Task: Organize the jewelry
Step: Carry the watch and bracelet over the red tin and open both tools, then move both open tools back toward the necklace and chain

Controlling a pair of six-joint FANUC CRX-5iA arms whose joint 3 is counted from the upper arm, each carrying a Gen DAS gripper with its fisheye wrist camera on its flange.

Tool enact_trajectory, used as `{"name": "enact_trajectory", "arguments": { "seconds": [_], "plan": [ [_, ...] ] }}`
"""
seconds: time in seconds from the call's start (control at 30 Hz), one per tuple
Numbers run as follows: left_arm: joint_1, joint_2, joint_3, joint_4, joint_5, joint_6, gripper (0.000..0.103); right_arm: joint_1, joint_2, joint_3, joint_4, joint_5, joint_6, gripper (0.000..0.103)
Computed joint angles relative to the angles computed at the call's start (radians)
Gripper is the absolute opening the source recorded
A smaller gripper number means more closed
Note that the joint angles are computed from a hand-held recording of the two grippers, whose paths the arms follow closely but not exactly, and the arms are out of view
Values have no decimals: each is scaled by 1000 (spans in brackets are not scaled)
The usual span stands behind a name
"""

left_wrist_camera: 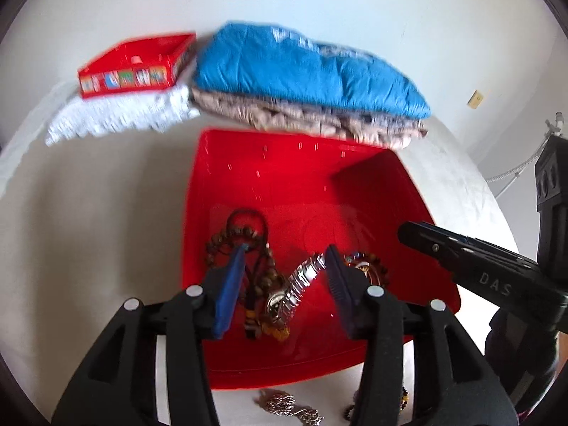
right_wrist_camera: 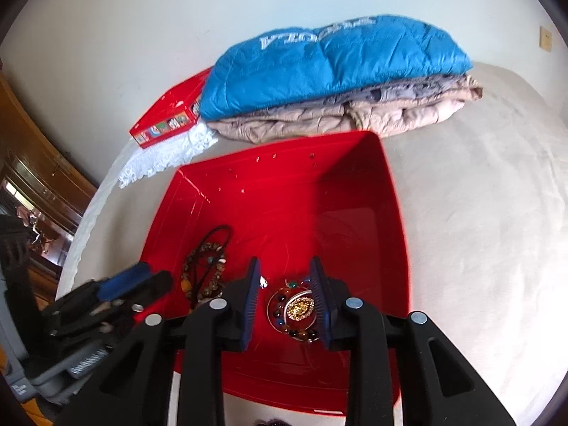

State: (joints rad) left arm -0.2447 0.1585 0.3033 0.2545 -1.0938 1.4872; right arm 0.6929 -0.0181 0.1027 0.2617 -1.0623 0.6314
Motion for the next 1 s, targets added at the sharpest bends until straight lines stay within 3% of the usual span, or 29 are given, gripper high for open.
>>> {"name": "enact_trajectory", "arguments": {
  "seconds": [0.2, 0.27, 0.5, 0.57, 0.77, 0.83, 1.0],
  "plan": [
    [2, -45, -3, -28, 17, 34, 58, 37, -36, -40, 116, -9, -71, 30],
    [-2, -58, 4, -64, 20, 57, 66, 48, -45, -50, 145, -18, -92, 31],
    [-17, -100, 10, -146, 17, 100, 85, 79, -65, -78, 186, -48, -127, 44],
    [-12, -110, 3, -143, 4, 103, 87, 86, -71, -81, 177, -57, -127, 48],
    [7, -146, -32, -143, -36, 124, 93, 144, -92, -110, 225, -117, -167, 93],
    [16, -167, -58, -135, -41, 127, 95, 169, -99, -115, 231, -148, -167, 99],
    [16, -236, -127, -179, -44, 134, 95, 234, -148, -159, 232, -171, -188, 99]
  ]
}}
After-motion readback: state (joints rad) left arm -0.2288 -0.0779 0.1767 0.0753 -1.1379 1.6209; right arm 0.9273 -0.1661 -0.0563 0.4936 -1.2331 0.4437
